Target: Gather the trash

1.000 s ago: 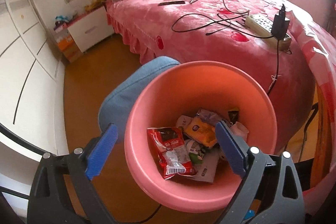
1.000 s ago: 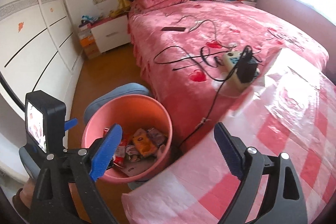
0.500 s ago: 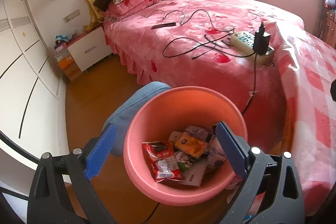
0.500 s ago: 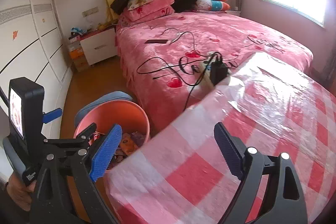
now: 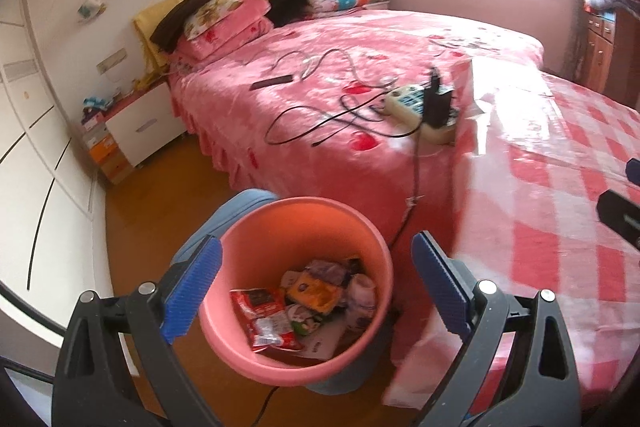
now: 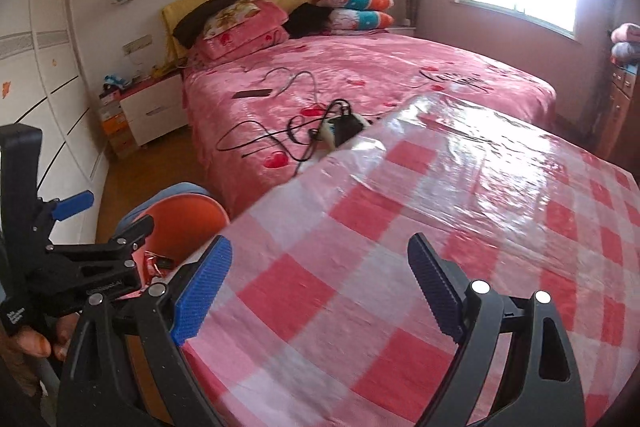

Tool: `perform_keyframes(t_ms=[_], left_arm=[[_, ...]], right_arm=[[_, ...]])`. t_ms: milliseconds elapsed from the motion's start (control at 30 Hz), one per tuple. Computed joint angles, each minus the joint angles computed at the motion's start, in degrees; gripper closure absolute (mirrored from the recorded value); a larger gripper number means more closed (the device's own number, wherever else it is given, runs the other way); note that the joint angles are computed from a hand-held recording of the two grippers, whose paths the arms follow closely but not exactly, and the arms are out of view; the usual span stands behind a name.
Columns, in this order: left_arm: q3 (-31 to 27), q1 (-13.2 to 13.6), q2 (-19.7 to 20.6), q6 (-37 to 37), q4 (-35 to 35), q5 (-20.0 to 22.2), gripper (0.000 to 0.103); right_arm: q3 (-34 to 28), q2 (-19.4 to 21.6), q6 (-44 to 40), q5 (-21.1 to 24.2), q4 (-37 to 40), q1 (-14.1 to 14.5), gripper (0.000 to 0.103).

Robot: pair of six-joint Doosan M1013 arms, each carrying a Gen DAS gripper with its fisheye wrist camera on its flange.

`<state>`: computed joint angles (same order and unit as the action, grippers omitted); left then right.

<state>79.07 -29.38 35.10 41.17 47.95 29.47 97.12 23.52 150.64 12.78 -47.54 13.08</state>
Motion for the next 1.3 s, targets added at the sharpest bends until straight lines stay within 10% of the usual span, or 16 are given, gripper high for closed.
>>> perform_keyframes(t_ms=[467,1300], left_arm=[[0.6,-3.4,-1.0,6.4,-4.1,-3.5,0.007],[-1.3,-9.9,-0.2,17.8,-10.6,-7.4,0.007]], right_arm=[[7.4,-4.5,30.3,3.0,-26.5,-1.2,0.009],[18.0,-11.2,53.9,12.1,-42.4,-5.5,0.009]])
